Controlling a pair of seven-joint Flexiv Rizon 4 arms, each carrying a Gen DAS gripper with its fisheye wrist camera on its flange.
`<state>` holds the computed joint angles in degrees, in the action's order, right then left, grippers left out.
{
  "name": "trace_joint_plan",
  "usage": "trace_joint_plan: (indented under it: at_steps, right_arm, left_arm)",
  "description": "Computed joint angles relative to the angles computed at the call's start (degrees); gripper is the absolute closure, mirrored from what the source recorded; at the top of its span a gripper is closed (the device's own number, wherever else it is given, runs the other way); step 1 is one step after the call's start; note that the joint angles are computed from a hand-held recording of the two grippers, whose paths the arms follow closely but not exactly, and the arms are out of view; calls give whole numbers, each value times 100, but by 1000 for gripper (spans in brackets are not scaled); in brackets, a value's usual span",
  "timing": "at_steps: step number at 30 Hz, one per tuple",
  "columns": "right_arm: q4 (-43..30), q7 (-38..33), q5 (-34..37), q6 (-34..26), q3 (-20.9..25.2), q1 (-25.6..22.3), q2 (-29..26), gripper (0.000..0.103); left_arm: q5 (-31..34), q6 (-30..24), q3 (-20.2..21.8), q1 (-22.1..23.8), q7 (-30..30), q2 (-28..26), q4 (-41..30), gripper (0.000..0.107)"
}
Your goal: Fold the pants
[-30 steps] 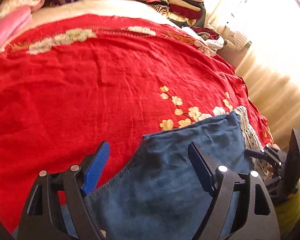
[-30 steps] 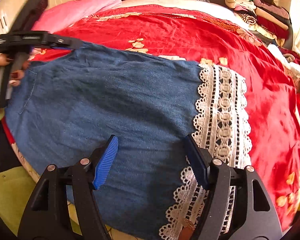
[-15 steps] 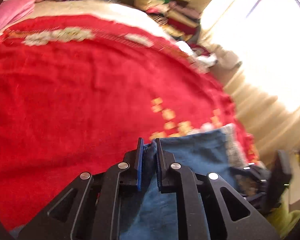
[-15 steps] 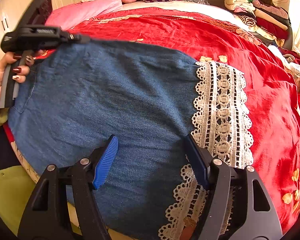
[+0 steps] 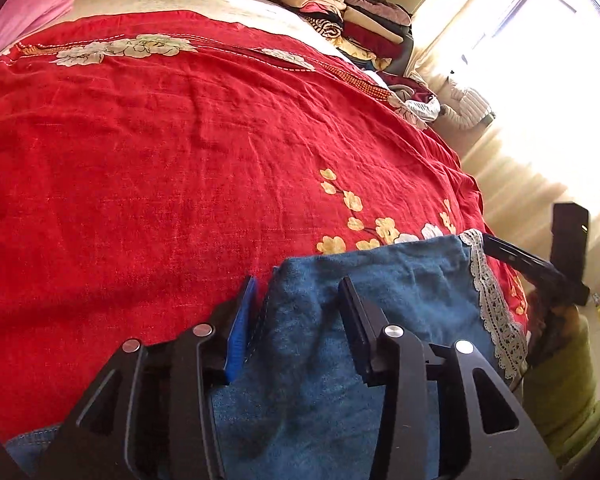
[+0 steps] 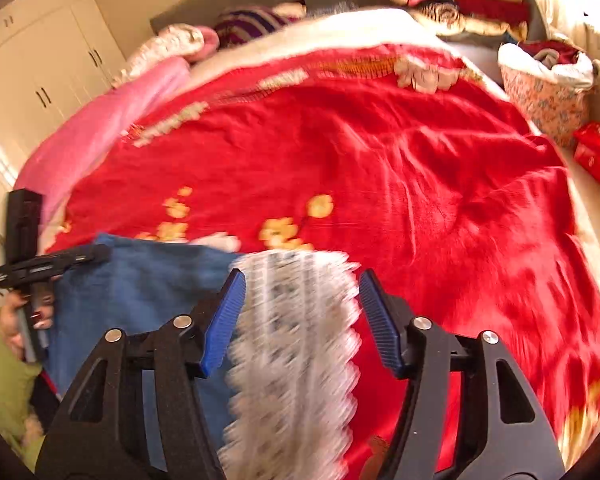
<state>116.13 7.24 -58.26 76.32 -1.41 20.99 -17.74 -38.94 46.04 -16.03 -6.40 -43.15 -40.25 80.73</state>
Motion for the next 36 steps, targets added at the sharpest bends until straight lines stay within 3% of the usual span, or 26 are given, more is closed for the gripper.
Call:
trace_joint_plan:
  at_steps: [1,3,4,5,6,8,12,14,18,20,21,24,26,30,36]
  right_arm:
    - [-77,-418,433,120,175,-159,-177,52]
    - [-95,-566,727,503,121,-162,-398,58]
    - [-46,-528,660,715,-26,-63,-421,69]
    - [-13,-513,576,915,-188,44,-428,82]
    - [54,-389,403,1200,-445,223,-415,86]
    - [147,-93,-11,1183,-962,696,-269,90]
    - [132,1213,-1867,856,-1592,1045,165,90]
    - [70,790,-1739,506,-1390,955,240,90]
    - [-286,-1175,180,-523,-499,667,-106,89]
    - [-510,-1689,593,-1009,-160,537,-323,86]
    - [-473,-1627,534,-1030,-113,491,-315,85]
    - [-403,-1377,412,-1298,-2,427,-219,68]
    - [-271,-1026,419,-1261,85,336,-75,64]
    - [173,101,-351,-1377,169,260,452,61]
    - [579,957,-1029,-1984,743,175,987,60]
  left_arm:
    - [9,-3,5,-3,-3,-7,-6,66]
    - [34,-22,24,-17,-63,-49,-54,67]
    - [87,-14,56,-42,-99,-61,-76,75]
    - [237,73,153,-120,-165,-57,-91,91]
    - [340,109,185,-154,-172,-43,-88,93]
    - [316,219,127,-124,-148,17,-2,98]
    - [112,592,-47,-57,80,178,177,99]
    - [191,651,-2,-119,51,179,122,99]
    - [500,825,151,-276,-157,90,38,99]
    - [605,783,181,-291,-273,-8,-32,95]
    - [682,778,231,-313,-372,-66,-74,92]
    - [533,691,89,-150,-485,-113,-68,85]
    - [460,778,72,-95,-542,-24,23,71]
    - [-20,1135,-175,216,-157,400,531,70]
    - [-886,1599,-224,482,598,1205,1478,64]
